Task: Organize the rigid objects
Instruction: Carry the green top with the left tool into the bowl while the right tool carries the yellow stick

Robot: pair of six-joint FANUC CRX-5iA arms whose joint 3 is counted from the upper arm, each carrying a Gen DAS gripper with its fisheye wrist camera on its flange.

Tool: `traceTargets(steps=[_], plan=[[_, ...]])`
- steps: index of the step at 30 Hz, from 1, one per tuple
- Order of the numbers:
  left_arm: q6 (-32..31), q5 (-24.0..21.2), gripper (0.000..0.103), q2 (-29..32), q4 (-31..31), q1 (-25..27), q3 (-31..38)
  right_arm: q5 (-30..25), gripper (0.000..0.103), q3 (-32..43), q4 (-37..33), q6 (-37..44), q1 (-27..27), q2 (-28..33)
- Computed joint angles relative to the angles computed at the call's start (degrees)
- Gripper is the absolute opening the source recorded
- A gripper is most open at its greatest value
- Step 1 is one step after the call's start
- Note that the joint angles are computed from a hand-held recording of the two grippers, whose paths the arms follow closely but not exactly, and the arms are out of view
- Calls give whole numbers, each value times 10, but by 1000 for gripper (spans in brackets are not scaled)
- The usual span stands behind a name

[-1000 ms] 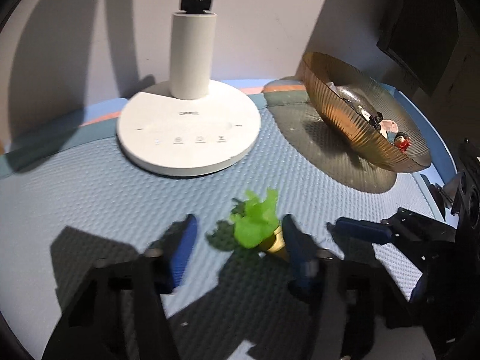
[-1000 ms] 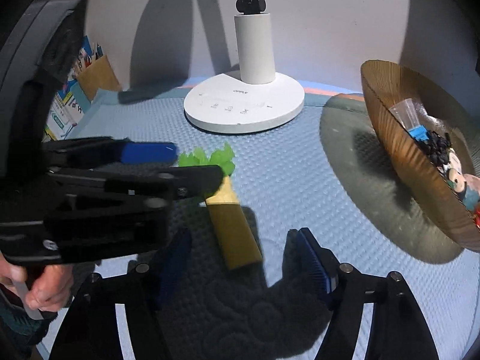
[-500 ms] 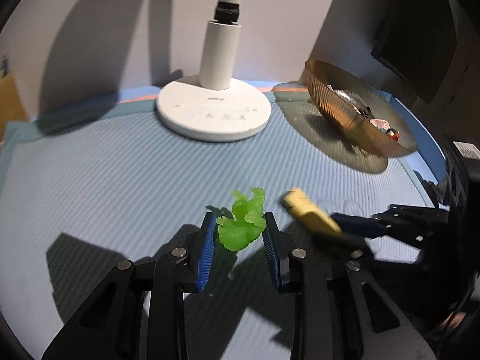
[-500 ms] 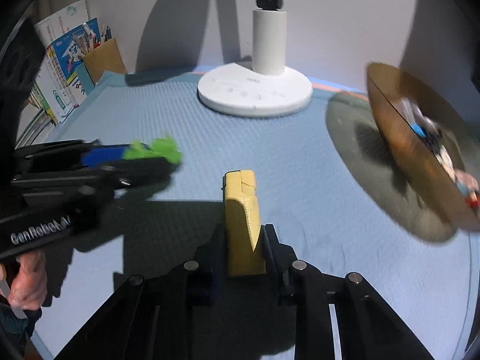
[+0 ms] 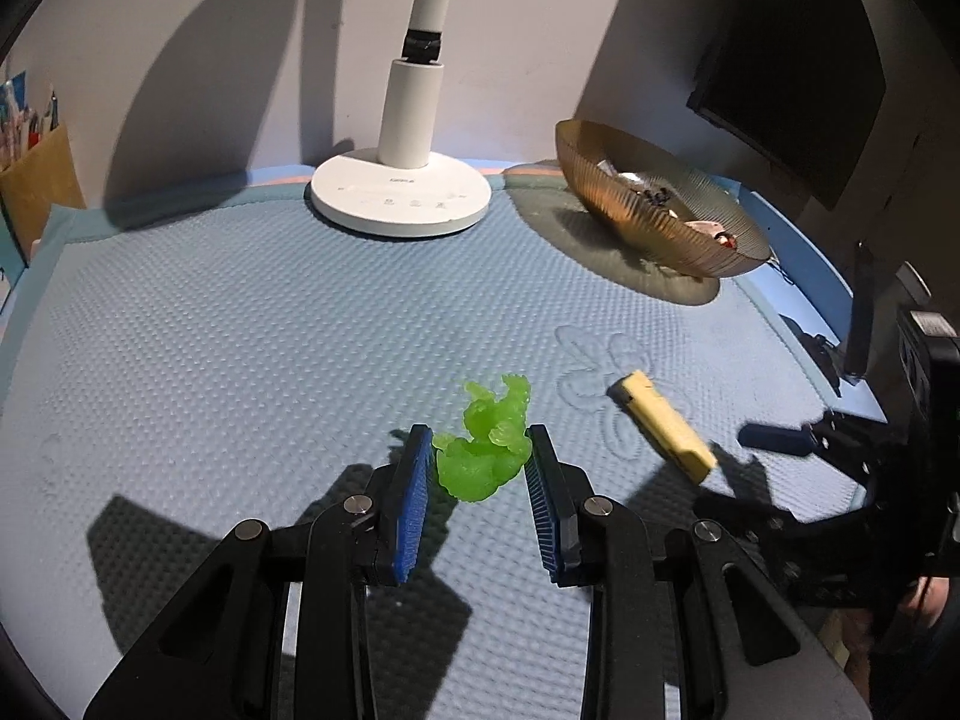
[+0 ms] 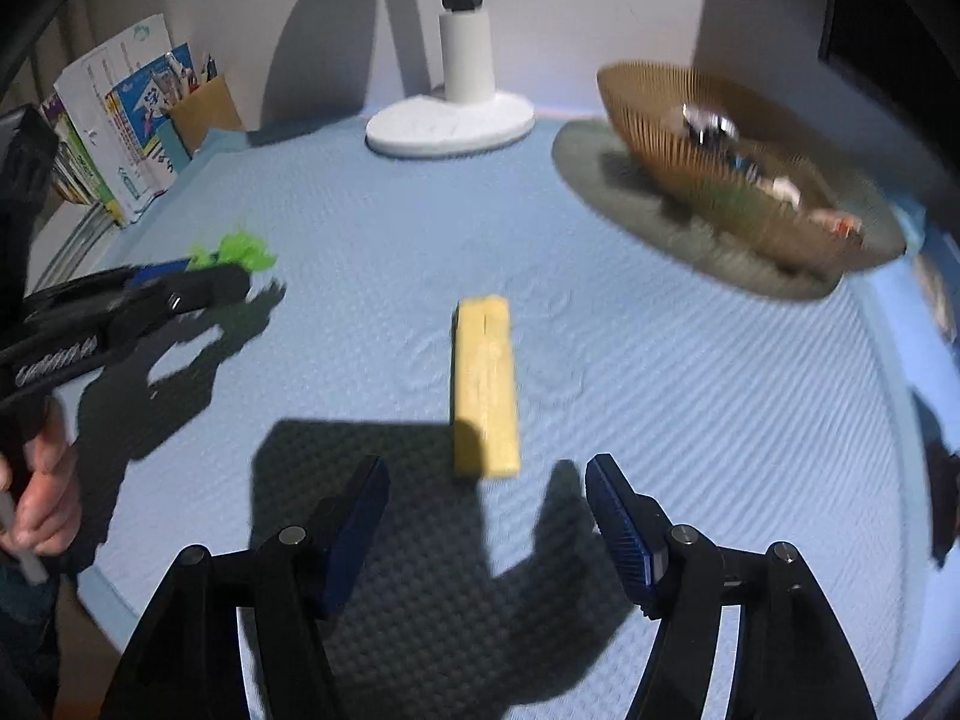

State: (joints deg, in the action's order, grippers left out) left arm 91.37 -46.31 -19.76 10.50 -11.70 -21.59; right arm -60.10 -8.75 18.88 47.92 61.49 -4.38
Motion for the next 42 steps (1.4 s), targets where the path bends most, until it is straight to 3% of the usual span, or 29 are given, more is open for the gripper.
traceTargets(steps=[4,7,9,16,22,25,30,34,42], plan=[[17,-7,28,-8,-16,-8,8,0,63,20,34,-14,-2,45],[29,-15,28,-12,-34,-18,16,13,44,24,22,-28,-11,53],[31,-18,28,-10,-40,-23,22,14,23,21,28,-31,-6,50],[36,-18,28,29,-64,-55,74,30,23,12,-29,2,-11,5],[23,-19,28,79,-109,-76,187,35,23,15,69,-56,-69,-42],[30,-16,28,130,-130,-89,268,36,23,51,96,-73,-125,-24],[46,-12,28,245,-78,-85,376,38,23,130,90,-86,-215,42],[78,-38,28,327,-89,-100,445,36,23,169,24,-61,-270,83],[69,-31,28,409,-43,-110,480,48,23,195,-38,-6,-306,126]])
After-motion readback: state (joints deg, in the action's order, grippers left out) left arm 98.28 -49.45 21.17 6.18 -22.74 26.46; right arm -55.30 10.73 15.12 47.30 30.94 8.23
